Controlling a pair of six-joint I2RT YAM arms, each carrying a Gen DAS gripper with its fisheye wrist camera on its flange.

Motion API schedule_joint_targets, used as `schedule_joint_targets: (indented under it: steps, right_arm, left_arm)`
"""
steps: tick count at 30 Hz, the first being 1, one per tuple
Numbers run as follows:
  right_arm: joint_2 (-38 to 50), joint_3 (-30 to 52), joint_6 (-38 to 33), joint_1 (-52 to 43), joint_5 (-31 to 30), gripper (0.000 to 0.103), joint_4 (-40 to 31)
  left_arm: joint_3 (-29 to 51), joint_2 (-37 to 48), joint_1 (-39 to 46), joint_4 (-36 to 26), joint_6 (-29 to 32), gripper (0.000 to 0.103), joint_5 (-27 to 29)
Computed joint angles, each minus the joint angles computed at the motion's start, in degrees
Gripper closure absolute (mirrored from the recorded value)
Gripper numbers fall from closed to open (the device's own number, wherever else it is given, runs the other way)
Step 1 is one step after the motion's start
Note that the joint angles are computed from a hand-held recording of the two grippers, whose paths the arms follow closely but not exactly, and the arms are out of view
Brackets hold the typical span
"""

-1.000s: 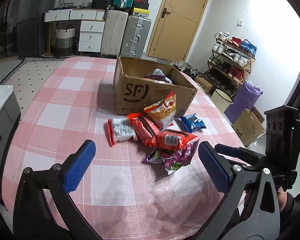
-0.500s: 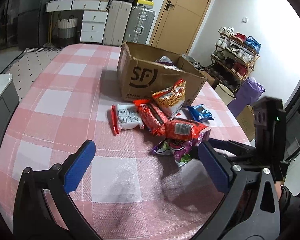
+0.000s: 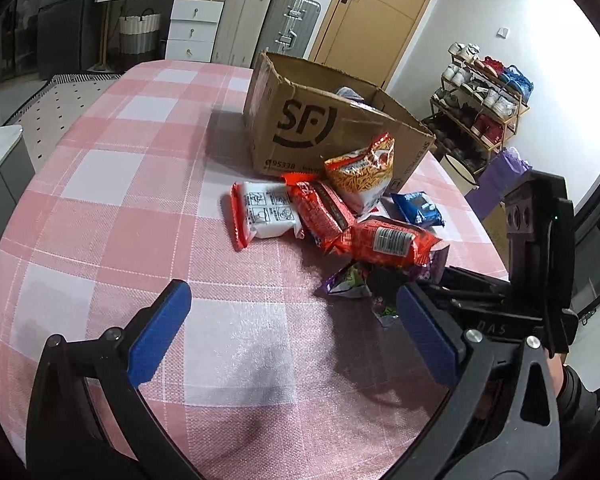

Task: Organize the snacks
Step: 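Grasp the purple candy bag with the right gripper, then grasp the red chip bag with the left gripper while the right gripper holds its bag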

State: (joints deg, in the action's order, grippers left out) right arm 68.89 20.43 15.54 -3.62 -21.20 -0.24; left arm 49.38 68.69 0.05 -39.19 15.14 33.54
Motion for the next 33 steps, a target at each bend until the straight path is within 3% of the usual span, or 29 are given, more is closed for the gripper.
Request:
schedule_joint_targets:
  steps: [3,6,11,21,26,33]
  right_arm:
    - [1.0,-0.1,-1.1,-1.0,-2.2,0.046,0.5]
    - [0.4,-0.5,-2.0,0.2,-1.9,0.051,0.1]
    - [-4.6,-3.4,-3.1,-4.9,-7.8,0.062,-1.9]
    - [-15.7,-8.1,-7.0,-18.8,-17.9,0.064,-9.6]
    - [-19.1,-7.8,-7.8,-21.1,-19.2,0.068,-12.5]
    - [-21.1,-7.7,-14.6,-29.3,-24.7,0.068,-18.2]
  left_arm:
    - [-0.2,0.1,-0.5,0.4,-0.3,0.001,-0.5]
    - [-0.1,0.4,-1.1,0.4,-0.7,0.001,-1.0]
    - [0.3,-0.4,-1.3,-0.4,-0.6,0.001,-1.5]
    - [-0.5,-0.8,-4.4,-0.1,-1.8,0.001,-3.6]
    - [-0.4,-0.6,-6.7,-0.2,-2.5,0.001,-5.0]
    - [-0.6,0.8,-9.5,0.7,-3.7,0.001,-6.4]
